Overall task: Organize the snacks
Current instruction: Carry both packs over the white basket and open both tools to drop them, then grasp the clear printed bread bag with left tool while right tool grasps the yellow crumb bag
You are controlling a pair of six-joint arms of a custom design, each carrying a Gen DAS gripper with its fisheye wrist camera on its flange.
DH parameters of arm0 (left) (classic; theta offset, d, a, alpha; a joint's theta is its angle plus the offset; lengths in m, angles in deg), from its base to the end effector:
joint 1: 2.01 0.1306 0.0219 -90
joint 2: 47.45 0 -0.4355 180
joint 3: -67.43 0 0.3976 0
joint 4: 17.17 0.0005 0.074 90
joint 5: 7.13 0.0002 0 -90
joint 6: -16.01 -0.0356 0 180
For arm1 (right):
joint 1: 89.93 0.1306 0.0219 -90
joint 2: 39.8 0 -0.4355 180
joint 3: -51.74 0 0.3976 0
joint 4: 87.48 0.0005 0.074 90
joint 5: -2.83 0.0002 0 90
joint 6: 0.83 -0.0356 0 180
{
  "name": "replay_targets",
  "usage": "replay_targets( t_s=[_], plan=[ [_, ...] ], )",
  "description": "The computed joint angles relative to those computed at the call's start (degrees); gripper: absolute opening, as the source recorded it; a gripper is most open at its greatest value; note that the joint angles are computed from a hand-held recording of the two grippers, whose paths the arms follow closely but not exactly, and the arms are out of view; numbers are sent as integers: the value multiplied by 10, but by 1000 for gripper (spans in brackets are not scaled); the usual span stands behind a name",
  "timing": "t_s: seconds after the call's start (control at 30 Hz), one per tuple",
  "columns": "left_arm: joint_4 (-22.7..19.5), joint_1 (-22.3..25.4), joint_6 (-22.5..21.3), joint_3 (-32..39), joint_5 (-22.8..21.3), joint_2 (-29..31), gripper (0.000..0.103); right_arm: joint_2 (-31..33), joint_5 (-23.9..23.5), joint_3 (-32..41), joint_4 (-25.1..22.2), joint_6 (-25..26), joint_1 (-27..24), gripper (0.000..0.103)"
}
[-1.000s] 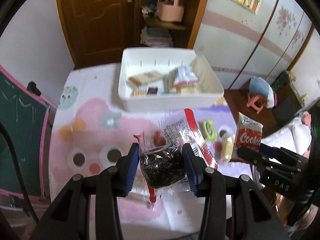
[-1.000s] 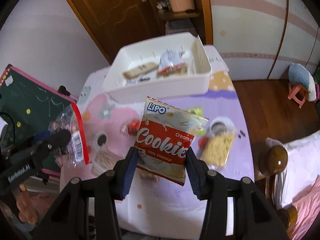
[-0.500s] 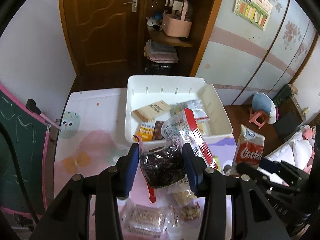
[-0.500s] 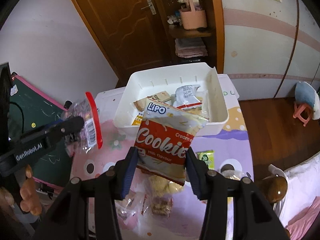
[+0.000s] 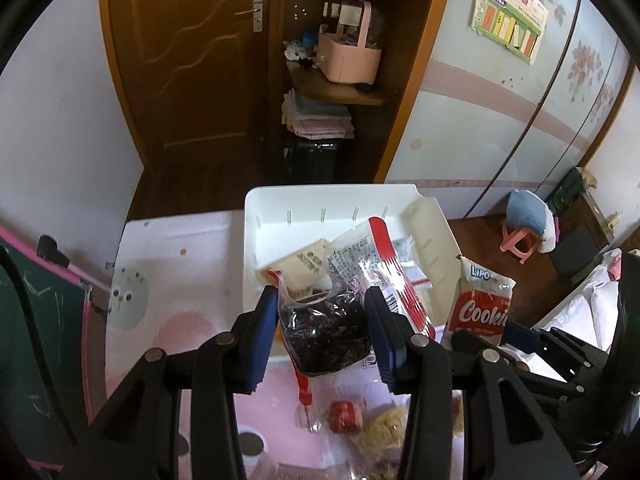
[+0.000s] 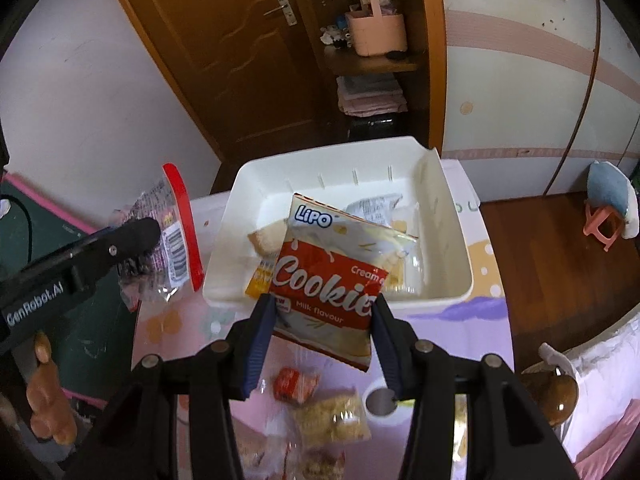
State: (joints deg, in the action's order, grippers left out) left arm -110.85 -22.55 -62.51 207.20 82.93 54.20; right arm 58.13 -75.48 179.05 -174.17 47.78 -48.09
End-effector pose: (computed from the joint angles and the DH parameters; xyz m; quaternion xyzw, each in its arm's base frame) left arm 0.4535 -0.1705 0.7121 0.0756 0.9522 -0.0821 0.2844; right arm 0.3680 0.3192 0.6653 0.0249 0.9547 0.1129 0.2742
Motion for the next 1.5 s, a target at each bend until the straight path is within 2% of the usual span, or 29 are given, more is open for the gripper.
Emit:
replay_targets(
  t_s=[0.5,0.57,0.6,0.63,0.7,0.93,1.3,1.5],
  plan=[
    [-1,18,-10,85,4,83,44,107,24,137,-28,54,-43,49],
    [8,21,-9,74,3,80,59,117,14,147,-35,56,-49,49],
    [13,22,-6,68,-2,77,73,121,8,151,-40,53,-51,49],
    [26,23,-2,53,-6,69,80,121,-2,149,-40,46,-55,49],
    [37,26,2,39,-7,60,81,113,-14,135,-31,36,-56,49],
    [37,30,7,13,-12,38,81,101,-24,116,-41,15,-54,49],
    [34,-2,0,-40,-36,-27,81,47,-6,63,-52,-7,-23,49],
    [35,-28,24,-95,-56,-77,82,7,15,21,-61,-15,3,49]
  ],
)
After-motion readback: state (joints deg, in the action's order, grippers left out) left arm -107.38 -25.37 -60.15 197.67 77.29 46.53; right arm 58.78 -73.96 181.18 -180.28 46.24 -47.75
